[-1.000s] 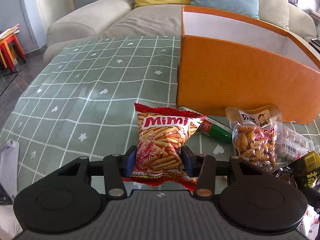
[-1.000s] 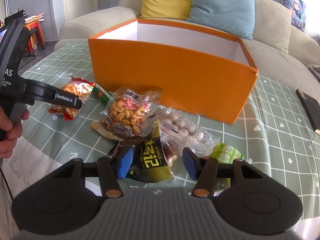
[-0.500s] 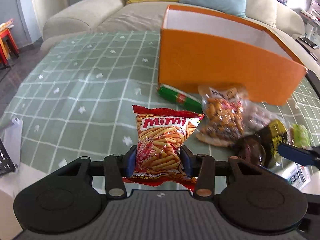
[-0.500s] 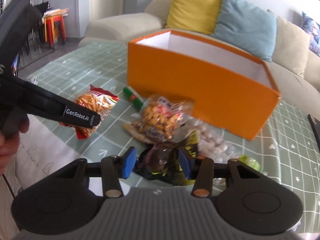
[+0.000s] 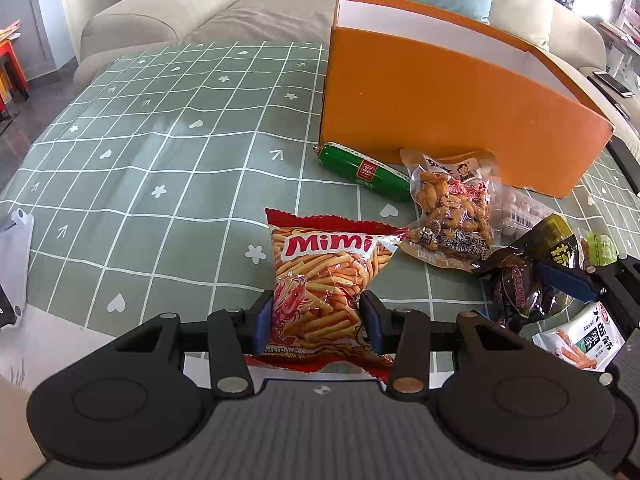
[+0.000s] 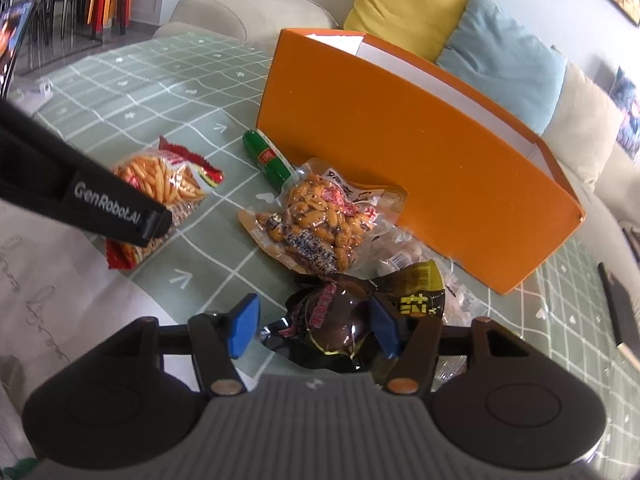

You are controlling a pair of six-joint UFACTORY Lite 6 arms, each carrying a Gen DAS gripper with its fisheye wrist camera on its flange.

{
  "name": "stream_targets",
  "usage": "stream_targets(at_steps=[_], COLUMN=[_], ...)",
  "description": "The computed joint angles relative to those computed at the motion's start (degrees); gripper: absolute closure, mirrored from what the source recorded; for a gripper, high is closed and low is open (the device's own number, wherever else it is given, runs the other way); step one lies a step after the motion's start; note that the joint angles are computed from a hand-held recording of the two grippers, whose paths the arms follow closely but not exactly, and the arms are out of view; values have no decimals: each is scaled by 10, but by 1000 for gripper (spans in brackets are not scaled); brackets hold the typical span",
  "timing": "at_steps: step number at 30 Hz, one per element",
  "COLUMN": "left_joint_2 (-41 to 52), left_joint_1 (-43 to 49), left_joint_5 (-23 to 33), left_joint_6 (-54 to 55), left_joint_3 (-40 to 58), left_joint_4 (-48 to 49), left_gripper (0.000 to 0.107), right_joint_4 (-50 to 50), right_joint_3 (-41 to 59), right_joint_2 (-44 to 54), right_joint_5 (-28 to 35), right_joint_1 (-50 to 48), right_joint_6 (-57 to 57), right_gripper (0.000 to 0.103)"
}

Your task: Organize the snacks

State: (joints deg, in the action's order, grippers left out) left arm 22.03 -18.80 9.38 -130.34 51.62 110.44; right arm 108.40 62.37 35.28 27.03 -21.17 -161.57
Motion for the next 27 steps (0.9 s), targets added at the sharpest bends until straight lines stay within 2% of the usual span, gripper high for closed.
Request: stream_targets(at_steps=[5, 8, 9, 16, 18, 22, 27], left_joint_2=[1, 4, 6, 19, 23, 24, 21], left_joint_1=[-3, -8, -10, -7, -11, -20, -32], left_joint_5=[2, 9, 12, 16, 22, 34, 61], left_joint_6=[-3, 0, 10, -3, 1, 1, -12], left_joint_3=[2, 1, 1, 5, 6, 3, -7], left_joint_4=[4, 7, 0, 18, 15, 28, 39], left_gripper=[56, 54, 54, 41, 40, 50, 55], right_joint_4=[80, 84, 92, 111, 97, 81, 32], right_joint_3=[-8, -1, 0, -11, -13, -28, -58], right_joint_2=[11, 19, 21, 12, 6, -12, -49], right_joint_5=[4, 8, 6, 10, 8, 23, 61], right_joint_1=[0, -4, -2, -6, -10, -23, -50], right_joint_6=[-88, -88, -91, -117, -107, -116, -103], right_gripper=[45, 46, 50, 55, 57, 58, 58])
